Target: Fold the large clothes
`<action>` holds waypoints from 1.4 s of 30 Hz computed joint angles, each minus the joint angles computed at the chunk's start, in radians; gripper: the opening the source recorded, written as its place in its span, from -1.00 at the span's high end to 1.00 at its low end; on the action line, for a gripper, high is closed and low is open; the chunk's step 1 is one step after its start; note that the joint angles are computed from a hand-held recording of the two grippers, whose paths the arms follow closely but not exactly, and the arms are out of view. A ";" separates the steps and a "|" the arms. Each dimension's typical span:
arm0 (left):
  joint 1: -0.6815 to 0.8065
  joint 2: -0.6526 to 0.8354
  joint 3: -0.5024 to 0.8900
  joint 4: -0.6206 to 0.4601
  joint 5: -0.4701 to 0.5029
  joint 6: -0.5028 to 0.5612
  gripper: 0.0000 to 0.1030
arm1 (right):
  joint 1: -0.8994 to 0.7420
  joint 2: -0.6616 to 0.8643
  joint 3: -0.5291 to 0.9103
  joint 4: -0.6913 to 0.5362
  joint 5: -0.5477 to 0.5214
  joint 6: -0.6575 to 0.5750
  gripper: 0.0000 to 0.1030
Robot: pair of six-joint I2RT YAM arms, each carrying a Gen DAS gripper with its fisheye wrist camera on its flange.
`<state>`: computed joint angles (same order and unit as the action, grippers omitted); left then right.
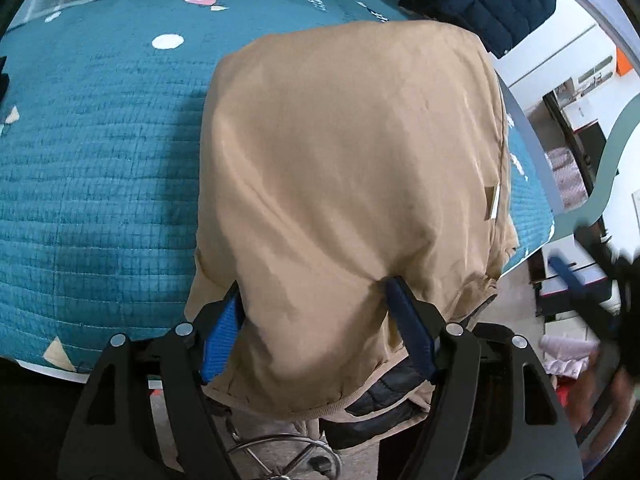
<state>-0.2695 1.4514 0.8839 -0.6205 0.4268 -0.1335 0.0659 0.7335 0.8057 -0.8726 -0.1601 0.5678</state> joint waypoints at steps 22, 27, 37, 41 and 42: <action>0.128 0.098 0.067 -0.048 0.142 0.003 -0.59 | -0.334 0.585 0.055 -0.048 -0.346 -0.424 -0.03; 0.097 0.187 0.051 0.040 0.140 -0.044 -0.70 | -0.337 0.619 0.061 -0.052 -0.325 -0.521 -0.61; 0.202 0.250 0.048 -0.009 0.268 0.039 -0.81 | -0.434 0.870 0.042 0.007 -0.634 -0.645 -0.86; 0.177 0.266 0.037 0.022 0.274 0.021 -0.90 | -0.407 0.897 0.066 -0.049 -0.697 -0.679 -0.67; 0.170 0.278 0.045 0.027 0.276 0.011 -0.90 | -0.398 0.891 0.055 -0.030 -0.703 -0.656 -0.67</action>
